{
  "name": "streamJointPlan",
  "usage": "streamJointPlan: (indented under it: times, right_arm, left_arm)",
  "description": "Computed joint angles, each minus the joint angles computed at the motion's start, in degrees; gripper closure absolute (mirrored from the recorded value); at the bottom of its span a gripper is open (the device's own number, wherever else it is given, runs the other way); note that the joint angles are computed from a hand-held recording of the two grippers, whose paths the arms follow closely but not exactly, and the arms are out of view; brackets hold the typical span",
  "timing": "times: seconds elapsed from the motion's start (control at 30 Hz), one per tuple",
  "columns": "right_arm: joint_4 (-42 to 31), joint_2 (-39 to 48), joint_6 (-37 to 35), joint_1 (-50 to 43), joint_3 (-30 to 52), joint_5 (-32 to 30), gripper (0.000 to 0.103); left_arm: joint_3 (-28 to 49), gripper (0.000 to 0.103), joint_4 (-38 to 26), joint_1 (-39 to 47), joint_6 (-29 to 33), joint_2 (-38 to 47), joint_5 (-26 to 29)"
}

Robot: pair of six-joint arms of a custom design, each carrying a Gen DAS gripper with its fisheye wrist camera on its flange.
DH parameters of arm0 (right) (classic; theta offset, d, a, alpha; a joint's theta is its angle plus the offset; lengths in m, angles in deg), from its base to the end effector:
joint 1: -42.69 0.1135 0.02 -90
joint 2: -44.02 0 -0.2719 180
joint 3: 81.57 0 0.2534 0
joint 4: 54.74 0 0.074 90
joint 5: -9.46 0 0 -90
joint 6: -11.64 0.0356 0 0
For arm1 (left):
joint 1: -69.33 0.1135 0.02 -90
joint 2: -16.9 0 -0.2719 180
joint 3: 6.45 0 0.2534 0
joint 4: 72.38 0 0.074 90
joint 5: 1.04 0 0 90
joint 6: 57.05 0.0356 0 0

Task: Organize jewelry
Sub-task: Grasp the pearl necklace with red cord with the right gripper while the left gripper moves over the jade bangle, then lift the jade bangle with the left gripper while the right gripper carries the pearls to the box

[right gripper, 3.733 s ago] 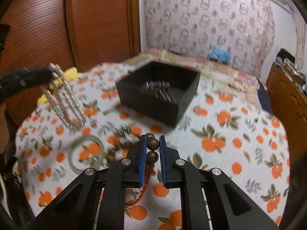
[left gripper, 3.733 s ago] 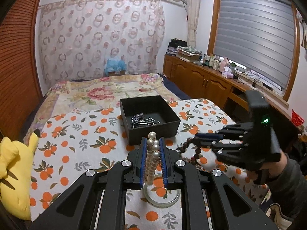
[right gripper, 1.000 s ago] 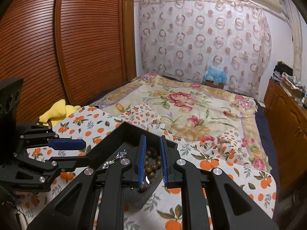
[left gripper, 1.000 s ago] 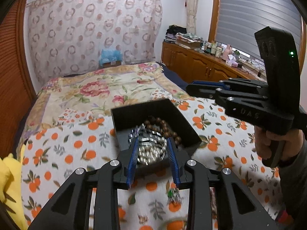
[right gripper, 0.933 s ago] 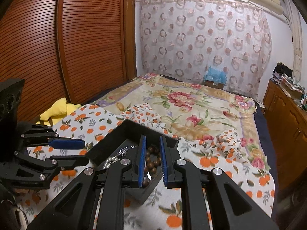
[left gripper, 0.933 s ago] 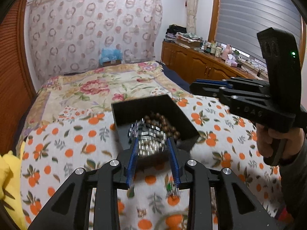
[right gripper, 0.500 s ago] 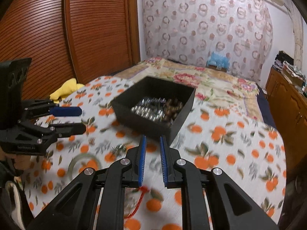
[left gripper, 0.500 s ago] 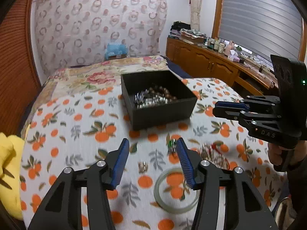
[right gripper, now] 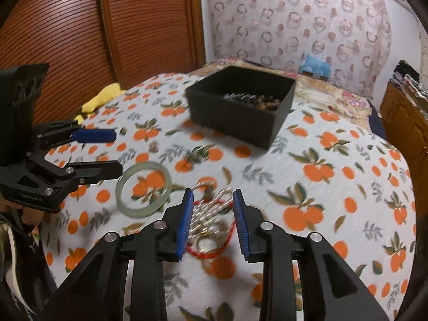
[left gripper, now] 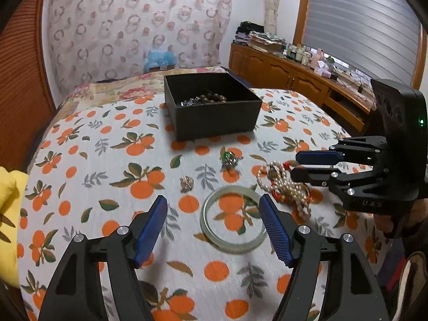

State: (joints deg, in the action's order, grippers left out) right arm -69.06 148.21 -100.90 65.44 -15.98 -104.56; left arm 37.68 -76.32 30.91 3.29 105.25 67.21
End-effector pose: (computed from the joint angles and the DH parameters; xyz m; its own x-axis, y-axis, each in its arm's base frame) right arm 0.3162 0.1483 0.1340 -0.4574 -0.5715 -0.6814 -0.8173 0.5721 0.0688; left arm 0.2160 -0.1545 0.1288 -0.6970 -0.0338 -0.7163 0.0444 0.9949 -0.0902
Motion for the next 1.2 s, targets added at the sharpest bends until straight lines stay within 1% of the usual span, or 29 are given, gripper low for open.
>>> streamJointPlan:
  times: [0.27,0.4,0.57,0.6,0.63,0.7,0.73,0.9,1.1,1.2]
  right_arm:
    - [-3.0,3.1,-1.4,1.3,2.5,1.5,0.070]
    - [-3.3,4.3,-1.4,1.6,3.7,3.4,0.070]
    - [-2.8,4.4,-2.3,2.7,3.9,6.5,0.074]
    - [-2.6,4.4,-2.5,3.0,3.9,6.9,0.078]
    - [-3.0,4.5,-2.9,3.1,4.1,6.8,0.088]
    - [-3.0,4.3,-3.1,3.2,4.1,7.0,0.094]
    - [-2.8,4.1,-3.0,3.0,4.0,6.6,0.097]
    - [-0.7,1.1,-1.3,1.2,2.2,3.8,0.097]
    - [-0.1,-5.0,0.2,-0.9,0.7,0.1,0.097]
    - [-0.3,-7.3,0.6,-1.7,0.5,-1.0,0.097]
  left_arm:
    - [0.4,0.034,-0.7,0.1,-0.2,1.8,1.4]
    - [0.6,0.034,-0.5,0.2,-0.1,2.5,2.1]
    - [1.0,0.034,-0.7,0.0,-0.1,3.0,2.1]
    - [1.1,0.034,-0.8,0.0,-0.1,3.0,2.2]
    - [1.2,0.034,-0.8,0.0,0.0,3.0,2.3]
    - [1.2,0.034,-0.7,0.0,0.0,3.0,2.4]
    - [1.2,0.033,-0.7,0.0,0.0,3.1,2.4]
    - [1.4,0.033,-0.6,0.5,0.0,3.8,3.0]
    - [1.9,0.033,0.0,1.1,0.2,5.2,4.5]
    - [2.2,0.031,0.0,1.3,0.6,5.4,5.0]
